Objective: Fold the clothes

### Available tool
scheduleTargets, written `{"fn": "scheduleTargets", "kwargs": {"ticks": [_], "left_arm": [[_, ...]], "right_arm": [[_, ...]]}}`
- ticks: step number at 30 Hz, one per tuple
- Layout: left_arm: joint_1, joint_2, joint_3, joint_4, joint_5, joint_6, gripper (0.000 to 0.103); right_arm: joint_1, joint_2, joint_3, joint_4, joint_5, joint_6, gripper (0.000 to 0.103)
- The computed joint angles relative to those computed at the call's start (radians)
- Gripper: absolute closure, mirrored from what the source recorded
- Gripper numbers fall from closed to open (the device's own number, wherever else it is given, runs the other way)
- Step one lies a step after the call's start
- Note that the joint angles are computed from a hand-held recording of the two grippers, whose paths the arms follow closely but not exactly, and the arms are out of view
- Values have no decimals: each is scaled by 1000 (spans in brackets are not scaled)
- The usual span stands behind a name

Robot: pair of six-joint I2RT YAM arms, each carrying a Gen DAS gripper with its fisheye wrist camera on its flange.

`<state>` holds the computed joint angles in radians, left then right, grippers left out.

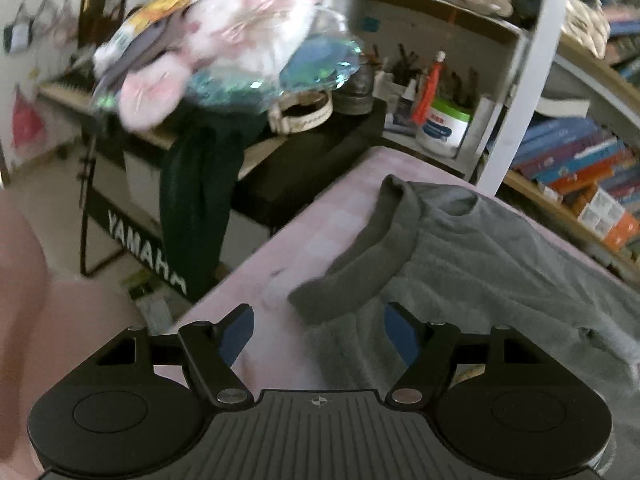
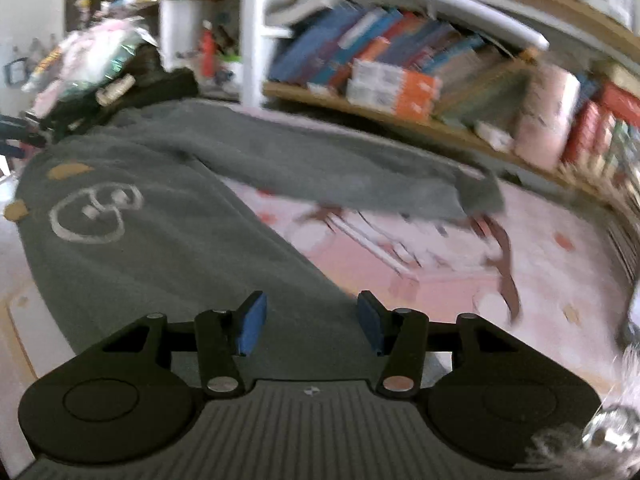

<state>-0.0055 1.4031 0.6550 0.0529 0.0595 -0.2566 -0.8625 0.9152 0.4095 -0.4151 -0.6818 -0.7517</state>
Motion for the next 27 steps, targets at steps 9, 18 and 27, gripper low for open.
{"fn": "scheduleTargets", "kwargs": {"ticks": [9,18,27], "left_arm": [[-7,73,-24,112,85,-116,38],[74,-22,-152,340,249,-257,95],[47,84,-6,108,94,-53,77]], "right_arm": [[-160,-44,-21,-154,-101,-143,55],[-178,-53,-24,-172,-110,-149,55],[-147,-53,-21,-167,-119,-154,53]]}}
